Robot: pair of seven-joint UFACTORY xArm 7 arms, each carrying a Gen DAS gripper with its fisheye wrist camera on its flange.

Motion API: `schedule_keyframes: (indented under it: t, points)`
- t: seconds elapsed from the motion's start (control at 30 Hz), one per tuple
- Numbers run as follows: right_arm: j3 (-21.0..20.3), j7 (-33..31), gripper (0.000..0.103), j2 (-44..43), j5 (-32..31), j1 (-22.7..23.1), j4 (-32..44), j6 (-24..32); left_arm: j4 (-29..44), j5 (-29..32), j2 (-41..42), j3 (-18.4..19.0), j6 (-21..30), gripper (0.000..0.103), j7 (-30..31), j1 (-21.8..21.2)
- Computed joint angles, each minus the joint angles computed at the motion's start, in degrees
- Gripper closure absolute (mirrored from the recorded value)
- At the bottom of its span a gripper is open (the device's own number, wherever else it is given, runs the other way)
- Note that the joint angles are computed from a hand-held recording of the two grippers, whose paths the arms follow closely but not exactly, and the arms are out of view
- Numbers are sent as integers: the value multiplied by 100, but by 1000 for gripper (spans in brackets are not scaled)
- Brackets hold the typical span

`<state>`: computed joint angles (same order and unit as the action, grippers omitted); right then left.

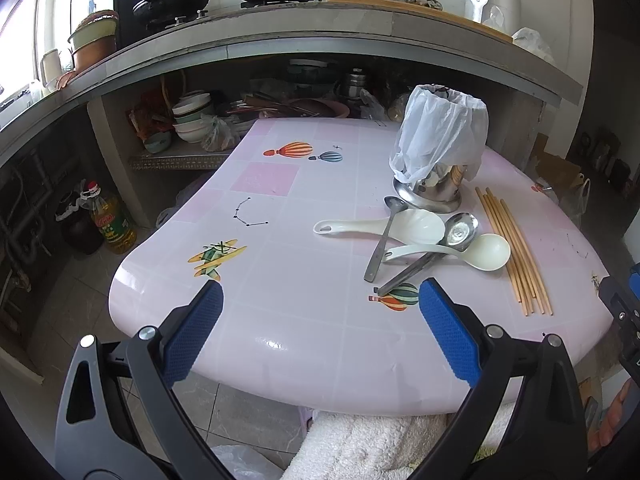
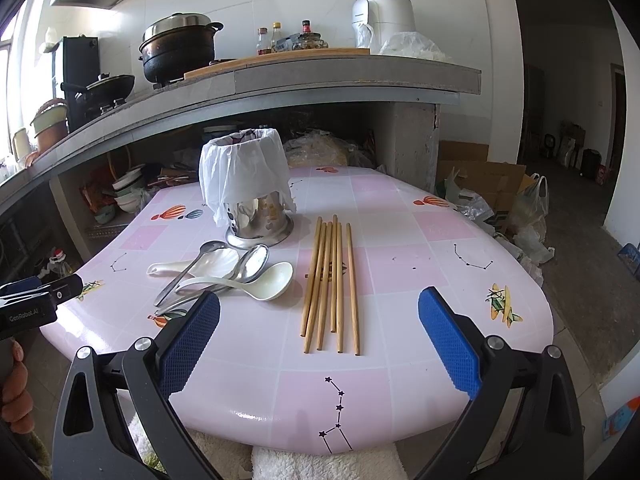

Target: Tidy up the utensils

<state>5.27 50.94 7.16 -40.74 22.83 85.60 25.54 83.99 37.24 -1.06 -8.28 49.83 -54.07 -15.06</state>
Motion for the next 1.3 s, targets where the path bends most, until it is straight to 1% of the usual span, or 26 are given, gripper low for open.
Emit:
schedule_keyframes:
  t: [0.13, 0.23, 0.33, 0.47, 0.6, 0.67, 0.77, 0.9, 0.97, 1.03, 1.1, 1.2, 1.27, 1.3]
  points:
    - [-7, -68, 6, 52, -10, 5, 50, 24, 36, 90, 54, -4, 86, 8, -25, -15]
    - [-15, -199, 6, 160, 101, 11, 157, 87, 172, 68, 189, 28, 203, 8, 126, -35]
    - [-76, -220, 6, 340, 178, 50, 361, 116, 256, 33, 276, 91, 203, 8, 206, -45]
    - [-251, -164, 6, 715, 7, 206, 898, 201, 415, -252, 429, 190, -43, 8, 513, 0]
    - [-322, -745, 6, 1139, 269, 242, 1500, 146, 677, -546, 699, 290, -415, 8, 886, 34]
    - [-374, -997, 6, 1308, 471, 258, 1713, 84, 728, -754, 801, 335, -736, 8, 1179, 61]
    - [-405, -1308, 6, 1537, 912, 230, 1938, -43, 848, -1222, 988, 381, -1172, 8, 1656, 118]
    - [-216, -1964, 6, 1884, 1859, 74, 2298, 122, 1140, -2247, 1321, 336, -1440, 8, 2412, 233]
    - [-112, -2314, 6, 2033, 2284, 13, 2452, 243, 1393, -2625, 1556, 320, -1414, 8, 2722, 241]
    - [-18, -2685, 6, 2189, 2664, -42, 2643, 393, 1699, -2863, 1822, 328, -1353, 8, 2951, 212]
    - [7, -2952, 6, 2323, 2938, -52, 2833, 546, 2043, -2949, 2104, 372, -1278, 8, 3130, 155]
    - [107, -3330, 6, 2532, 3387, -127, 3144, 750, 2650, -2805, 2569, 532, -1191, 8, 3265, -4]
    - [144, -3545, 6, 2644, 3627, -166, 3307, 859, 3407, -2763, 3068, 601, -849, 8, 3463, -66]
    - [154, -3641, 6, 2717, 3719, -173, 3406, 903, 3900, -2811, 3375, 611, -580, 9, 3583, -72]
